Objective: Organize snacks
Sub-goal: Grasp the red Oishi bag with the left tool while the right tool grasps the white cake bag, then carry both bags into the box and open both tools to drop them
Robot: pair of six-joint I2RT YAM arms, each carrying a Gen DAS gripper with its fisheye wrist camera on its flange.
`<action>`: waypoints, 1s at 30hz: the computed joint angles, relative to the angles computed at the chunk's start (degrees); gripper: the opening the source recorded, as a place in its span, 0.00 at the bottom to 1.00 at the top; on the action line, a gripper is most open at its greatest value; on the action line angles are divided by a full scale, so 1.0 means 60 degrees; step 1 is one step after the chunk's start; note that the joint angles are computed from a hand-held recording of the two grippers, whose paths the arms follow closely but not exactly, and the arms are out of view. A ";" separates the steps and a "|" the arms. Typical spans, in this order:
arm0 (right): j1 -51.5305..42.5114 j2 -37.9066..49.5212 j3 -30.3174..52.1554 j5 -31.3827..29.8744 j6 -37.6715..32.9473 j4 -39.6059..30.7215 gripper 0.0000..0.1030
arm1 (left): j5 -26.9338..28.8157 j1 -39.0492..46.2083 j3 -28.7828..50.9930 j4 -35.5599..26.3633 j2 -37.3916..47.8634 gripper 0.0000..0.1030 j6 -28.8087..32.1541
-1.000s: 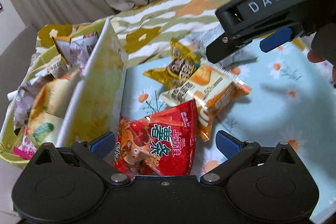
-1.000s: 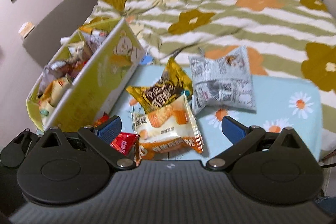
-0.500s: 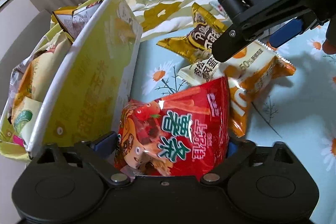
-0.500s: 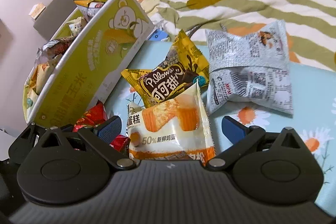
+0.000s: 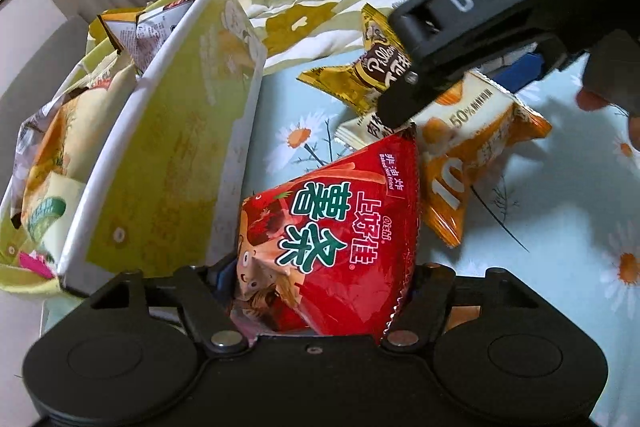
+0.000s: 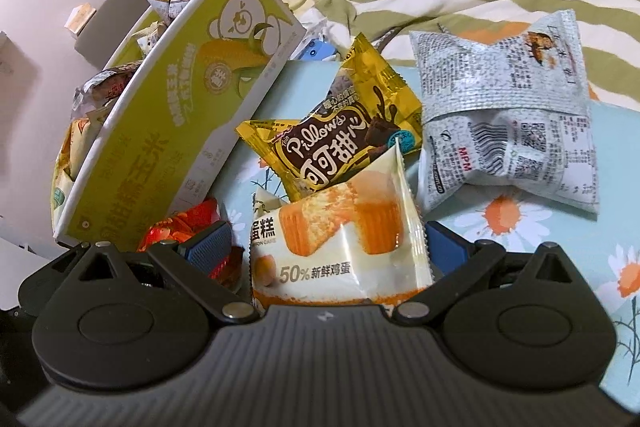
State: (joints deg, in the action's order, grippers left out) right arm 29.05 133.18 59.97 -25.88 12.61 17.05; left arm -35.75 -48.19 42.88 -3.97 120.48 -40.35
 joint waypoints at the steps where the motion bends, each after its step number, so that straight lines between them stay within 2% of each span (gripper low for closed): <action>1: 0.0007 0.0012 0.0017 -0.0014 -0.0005 -0.0009 1.00 | 0.0005 -0.0067 -0.0028 -0.0029 -0.0008 0.73 -0.0075; 12: 0.0298 0.0217 0.0191 0.0411 -0.0226 -0.0136 1.00 | 0.0124 -0.0418 -0.0393 -0.0318 -0.0320 0.73 -0.0698; 17: 0.0646 0.0215 -0.0034 0.1137 -0.0621 0.0100 1.00 | 0.0126 -0.0500 -0.0588 -0.0326 -0.0499 0.73 -0.0839; 19: 0.0744 0.0122 -0.0230 0.1295 -0.0775 0.0298 0.99 | 0.0139 -0.0522 -0.0683 -0.0285 -0.0595 0.73 -0.0873; 21: 0.0788 -0.0051 -0.0427 0.1363 -0.0777 0.0400 0.93 | 0.0121 -0.0562 -0.0766 -0.0253 -0.0699 0.73 -0.0903; 23: 0.0819 -0.0200 -0.0634 0.1438 -0.0685 0.0548 0.91 | 0.0063 -0.0659 -0.0881 -0.0246 -0.0869 0.73 -0.0969; 30: 0.0955 -0.1204 -0.1665 0.1758 -0.0171 0.1109 0.90 | -0.0256 -0.1184 -0.1331 -0.0625 -0.1930 0.73 -0.1315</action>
